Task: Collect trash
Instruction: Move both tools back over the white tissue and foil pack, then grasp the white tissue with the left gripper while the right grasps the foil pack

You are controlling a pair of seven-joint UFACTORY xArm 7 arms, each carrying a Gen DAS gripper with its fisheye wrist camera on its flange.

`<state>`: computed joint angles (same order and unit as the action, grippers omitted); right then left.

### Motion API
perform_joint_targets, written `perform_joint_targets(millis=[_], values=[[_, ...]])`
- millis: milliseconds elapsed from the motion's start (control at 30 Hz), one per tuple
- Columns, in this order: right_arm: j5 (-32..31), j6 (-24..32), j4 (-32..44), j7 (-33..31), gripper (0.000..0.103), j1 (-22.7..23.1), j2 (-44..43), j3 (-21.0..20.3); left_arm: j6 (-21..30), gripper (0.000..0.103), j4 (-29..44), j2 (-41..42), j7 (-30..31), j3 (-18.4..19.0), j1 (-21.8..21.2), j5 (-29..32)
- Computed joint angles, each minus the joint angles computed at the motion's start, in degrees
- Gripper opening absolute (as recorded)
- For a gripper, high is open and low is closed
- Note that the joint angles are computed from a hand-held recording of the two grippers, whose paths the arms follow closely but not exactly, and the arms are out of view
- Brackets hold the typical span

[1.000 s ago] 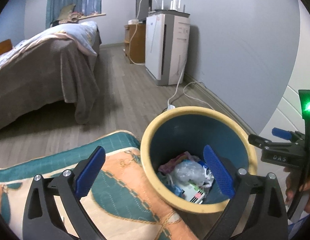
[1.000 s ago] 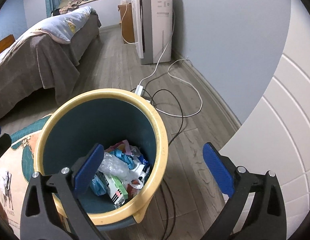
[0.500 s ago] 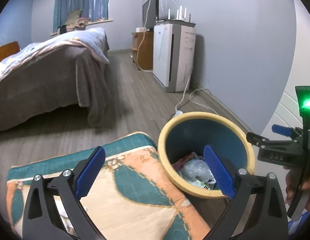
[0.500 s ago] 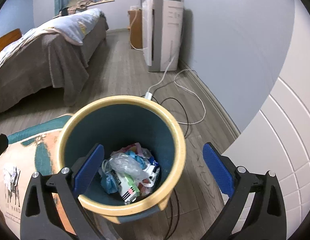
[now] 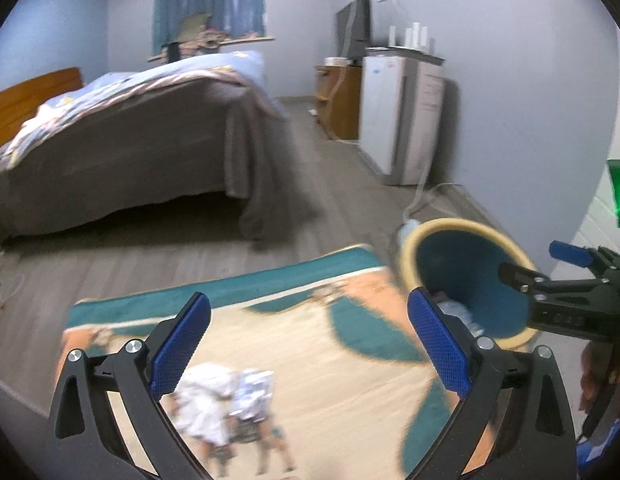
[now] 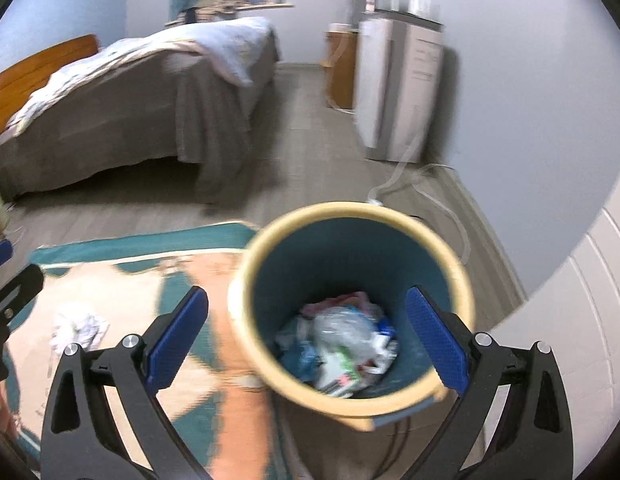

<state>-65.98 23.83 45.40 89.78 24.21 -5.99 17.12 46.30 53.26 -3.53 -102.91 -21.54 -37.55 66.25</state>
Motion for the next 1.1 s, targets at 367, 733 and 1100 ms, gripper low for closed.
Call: perform_joint_targets(millis=[367, 733, 1100], values=[[-4.0, -2.6, 14.3, -3.9, 0.097, 9.8, 16.3, -1.0, -0.9, 0.098, -20.0, -16.6, -0.3, -0.9, 5.8, -11.3], [6.3, -4.1, 27.4, -18.5, 0.091, 17.9, 31.7, -3.2, -9.2, 0.098, -30.8, -21.3, 0.0, -4.6, 12.4, -14.3], [24.3, -7.4, 32.7, -33.0, 0.066, 18.3, 39.8, -2.7, -13.9, 0.096, -31.7, -18.7, -0.5, -6.8, 15.4, -11.7]])
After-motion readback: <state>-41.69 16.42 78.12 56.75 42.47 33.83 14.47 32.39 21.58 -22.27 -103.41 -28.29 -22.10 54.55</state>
